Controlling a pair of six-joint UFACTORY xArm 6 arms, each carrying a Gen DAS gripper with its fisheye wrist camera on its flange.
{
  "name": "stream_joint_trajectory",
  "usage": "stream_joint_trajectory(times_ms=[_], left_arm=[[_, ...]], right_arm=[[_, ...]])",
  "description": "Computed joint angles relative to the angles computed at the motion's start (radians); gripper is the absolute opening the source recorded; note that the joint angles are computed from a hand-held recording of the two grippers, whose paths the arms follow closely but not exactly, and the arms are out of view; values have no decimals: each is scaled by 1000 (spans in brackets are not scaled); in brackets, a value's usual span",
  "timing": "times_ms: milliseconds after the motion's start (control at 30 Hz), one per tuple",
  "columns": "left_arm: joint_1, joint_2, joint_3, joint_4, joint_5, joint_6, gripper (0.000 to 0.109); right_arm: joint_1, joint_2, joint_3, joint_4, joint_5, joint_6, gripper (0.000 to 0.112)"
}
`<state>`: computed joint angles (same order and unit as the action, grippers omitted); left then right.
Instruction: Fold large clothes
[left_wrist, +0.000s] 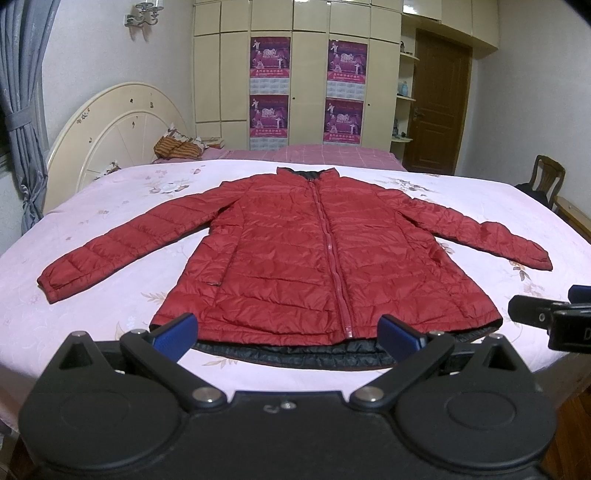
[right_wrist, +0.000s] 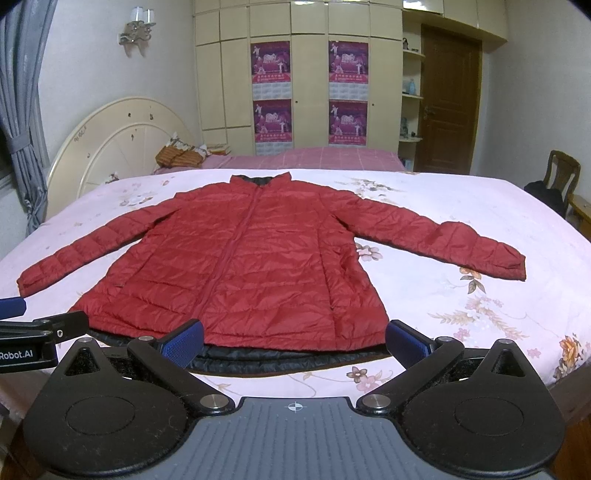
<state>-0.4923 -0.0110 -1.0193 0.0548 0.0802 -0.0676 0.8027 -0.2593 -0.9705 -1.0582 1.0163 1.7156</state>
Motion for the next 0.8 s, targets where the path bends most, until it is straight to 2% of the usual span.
stream_joint_trajectory(times_ms=[800], left_arm=[[0, 2, 0, 25, -2, -21, 103]], right_arm=[[-4, -6, 6, 1, -3, 1, 103]])
